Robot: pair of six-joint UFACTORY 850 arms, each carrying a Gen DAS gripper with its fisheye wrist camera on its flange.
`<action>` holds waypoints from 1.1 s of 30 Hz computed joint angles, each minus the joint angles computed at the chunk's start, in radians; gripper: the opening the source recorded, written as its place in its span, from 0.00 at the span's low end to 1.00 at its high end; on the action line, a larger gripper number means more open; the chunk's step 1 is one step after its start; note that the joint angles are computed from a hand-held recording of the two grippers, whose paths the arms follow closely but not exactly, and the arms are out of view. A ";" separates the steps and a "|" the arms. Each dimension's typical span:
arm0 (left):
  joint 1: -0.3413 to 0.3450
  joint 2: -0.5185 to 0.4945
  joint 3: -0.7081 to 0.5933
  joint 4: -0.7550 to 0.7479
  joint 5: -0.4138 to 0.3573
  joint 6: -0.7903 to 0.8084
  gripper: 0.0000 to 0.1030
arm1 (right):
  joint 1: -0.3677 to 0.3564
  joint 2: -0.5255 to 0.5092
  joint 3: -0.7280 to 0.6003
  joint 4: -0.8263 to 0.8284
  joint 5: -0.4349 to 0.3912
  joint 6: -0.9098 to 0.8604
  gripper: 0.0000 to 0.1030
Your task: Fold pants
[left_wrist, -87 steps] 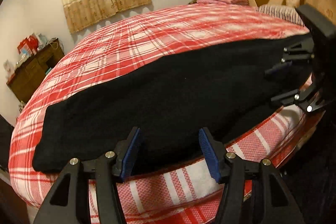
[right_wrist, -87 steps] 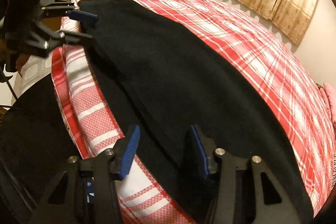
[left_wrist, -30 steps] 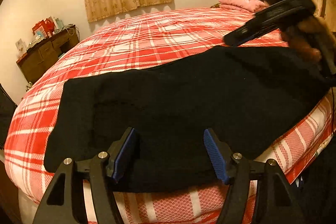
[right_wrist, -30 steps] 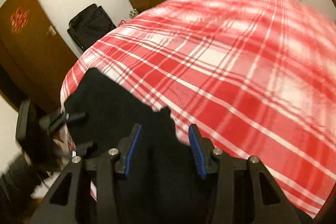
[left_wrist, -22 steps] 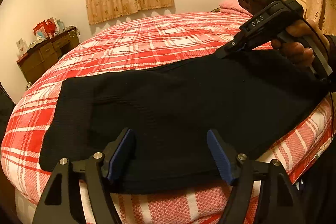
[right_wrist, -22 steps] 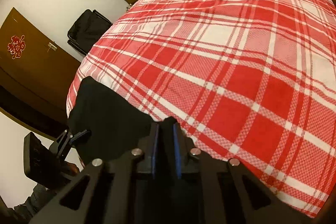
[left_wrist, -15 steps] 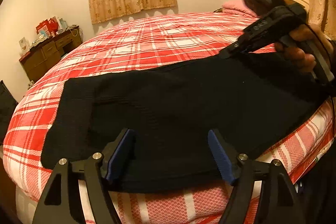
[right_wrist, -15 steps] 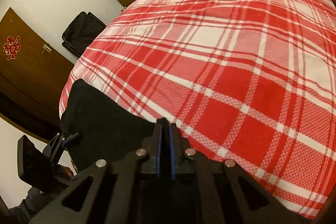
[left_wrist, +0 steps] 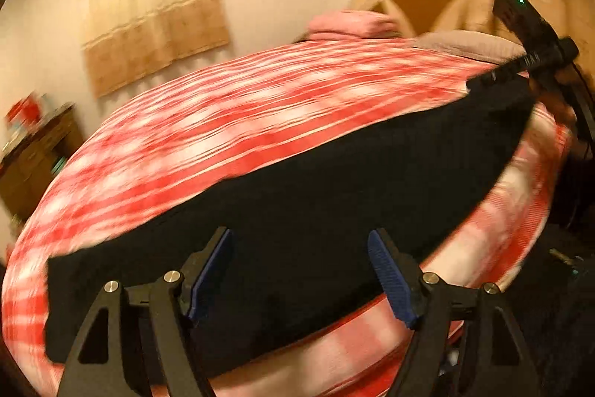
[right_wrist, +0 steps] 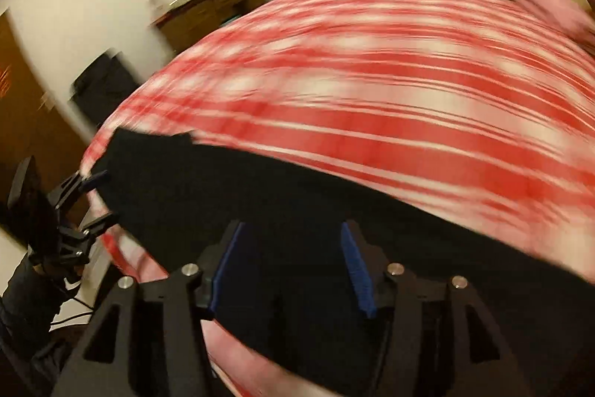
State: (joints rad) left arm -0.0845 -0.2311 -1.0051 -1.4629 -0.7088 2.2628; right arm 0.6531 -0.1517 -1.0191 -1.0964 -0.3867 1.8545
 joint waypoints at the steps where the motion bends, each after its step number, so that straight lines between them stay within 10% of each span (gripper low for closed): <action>1: -0.023 0.001 -0.004 0.035 -0.023 -0.030 0.74 | 0.013 0.062 0.058 -0.037 -0.050 0.076 0.56; 7: -0.170 0.018 0.012 0.095 -0.059 -0.076 0.74 | 0.103 0.365 0.285 0.003 -0.485 0.287 0.56; 10: -0.247 0.036 0.032 0.116 -0.022 -0.091 0.74 | 0.113 0.451 0.361 0.025 -0.567 0.409 0.58; 21: -0.434 0.014 0.048 0.134 0.193 -0.041 0.70 | 0.117 0.484 0.459 -0.028 -0.527 0.443 0.58; 24: -0.417 -0.005 0.016 0.212 0.122 -0.141 0.44 | 0.148 0.498 0.477 -0.042 -0.554 0.473 0.59; 33: -0.407 -0.003 0.009 0.270 0.068 -0.196 0.11 | 0.144 0.465 0.468 -0.062 -0.532 0.484 0.61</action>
State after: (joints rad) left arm -0.4919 -0.2344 -0.9958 -1.1929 -0.6413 2.0671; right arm 0.7970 0.3135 -0.5510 -1.1583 -0.9187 2.3389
